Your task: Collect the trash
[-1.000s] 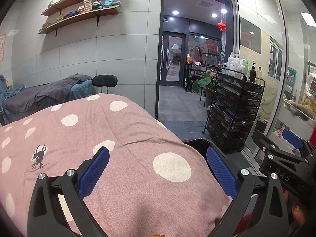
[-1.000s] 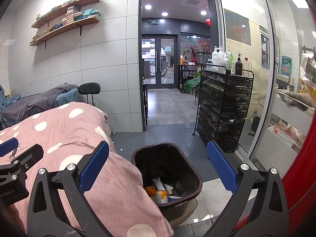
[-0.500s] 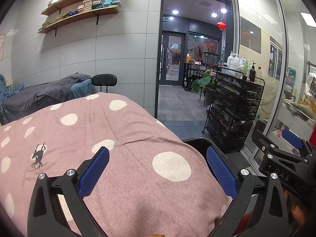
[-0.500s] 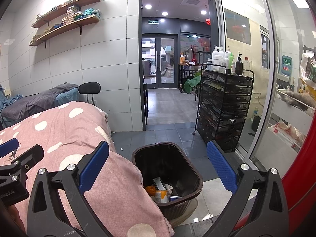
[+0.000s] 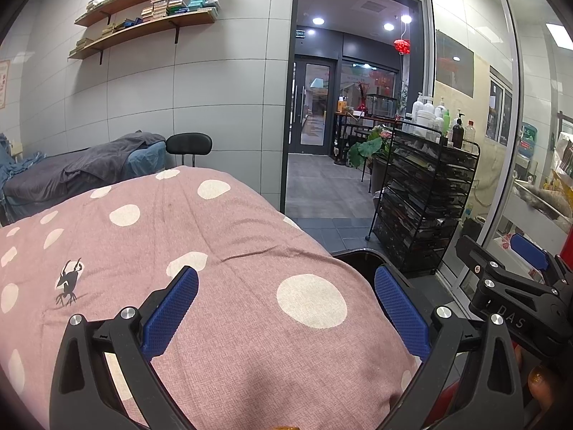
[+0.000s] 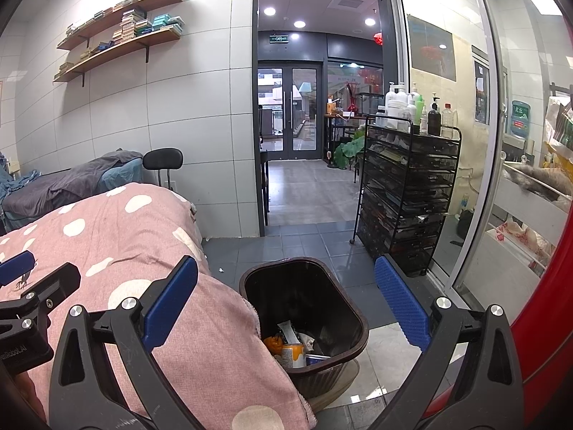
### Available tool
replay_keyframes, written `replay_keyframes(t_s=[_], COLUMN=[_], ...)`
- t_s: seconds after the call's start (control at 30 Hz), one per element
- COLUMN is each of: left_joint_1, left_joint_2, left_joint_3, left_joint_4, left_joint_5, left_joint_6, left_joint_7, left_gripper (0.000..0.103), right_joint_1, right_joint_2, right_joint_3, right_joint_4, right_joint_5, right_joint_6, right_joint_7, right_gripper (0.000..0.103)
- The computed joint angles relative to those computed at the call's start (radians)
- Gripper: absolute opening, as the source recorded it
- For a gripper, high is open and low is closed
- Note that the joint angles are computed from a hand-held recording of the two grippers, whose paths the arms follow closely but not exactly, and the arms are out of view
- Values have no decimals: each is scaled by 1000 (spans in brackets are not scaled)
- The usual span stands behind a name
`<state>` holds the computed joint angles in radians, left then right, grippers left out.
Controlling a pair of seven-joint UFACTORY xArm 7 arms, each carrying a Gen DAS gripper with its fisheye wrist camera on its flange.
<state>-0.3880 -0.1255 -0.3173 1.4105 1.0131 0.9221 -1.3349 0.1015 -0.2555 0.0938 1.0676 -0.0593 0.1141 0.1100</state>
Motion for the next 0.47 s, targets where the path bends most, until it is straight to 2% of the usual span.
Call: replay_keyframes(t_s=[0.47], left_joint_1=[-12], left_joint_2=[6], left_joint_3=[-2], left_joint_4=[2], left_joint_5=[1], left_joint_6=[9], left_joint_7=[-9], left_gripper=[97], right_joint_1=[3], right_joint_2=[0], right_joint_3=[-3], right_joint_4=[2], right_joint_5=[2], right_joint_6=[4], right_joint_7=[-2], right_gripper=[98])
